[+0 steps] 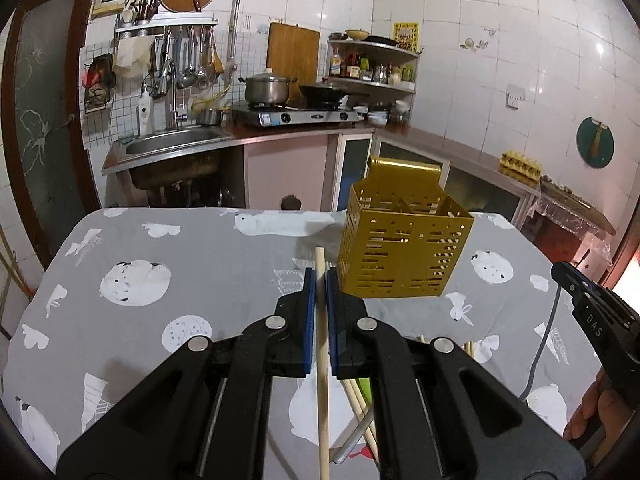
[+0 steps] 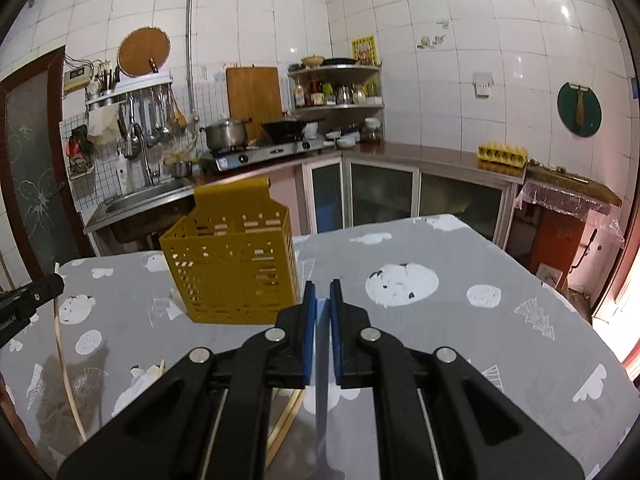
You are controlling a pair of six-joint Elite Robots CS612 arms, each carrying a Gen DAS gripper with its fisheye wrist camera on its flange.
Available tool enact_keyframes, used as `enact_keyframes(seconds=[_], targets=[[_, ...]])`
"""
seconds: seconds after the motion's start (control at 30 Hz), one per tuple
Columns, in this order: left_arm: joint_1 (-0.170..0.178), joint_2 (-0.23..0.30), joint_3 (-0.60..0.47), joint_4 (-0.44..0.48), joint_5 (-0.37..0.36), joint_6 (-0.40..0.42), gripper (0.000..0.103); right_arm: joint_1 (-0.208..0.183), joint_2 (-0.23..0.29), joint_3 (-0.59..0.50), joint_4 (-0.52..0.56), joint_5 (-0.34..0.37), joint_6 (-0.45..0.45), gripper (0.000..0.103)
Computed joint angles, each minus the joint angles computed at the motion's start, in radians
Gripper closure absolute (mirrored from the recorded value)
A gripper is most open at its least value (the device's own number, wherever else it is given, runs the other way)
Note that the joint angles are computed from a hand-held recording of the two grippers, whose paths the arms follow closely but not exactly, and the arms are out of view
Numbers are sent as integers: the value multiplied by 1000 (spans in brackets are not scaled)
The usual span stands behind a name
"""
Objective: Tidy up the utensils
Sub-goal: 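Lift the chopstick with the left tool while the right tool carries the spatula to the caddy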
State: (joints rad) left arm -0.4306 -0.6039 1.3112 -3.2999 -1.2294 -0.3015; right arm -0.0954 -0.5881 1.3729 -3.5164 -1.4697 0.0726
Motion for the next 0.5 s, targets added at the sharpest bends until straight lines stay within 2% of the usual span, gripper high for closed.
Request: enact_keyframes(seconds=[0.23, 0.5], targets=[[-7, -2, 22, -107, 35, 42, 99, 5, 1, 7, -87, -22, 1, 95], [-8, 4, -4, -141, 57, 81, 99, 8, 5, -18, -111, -27, -10, 96]])
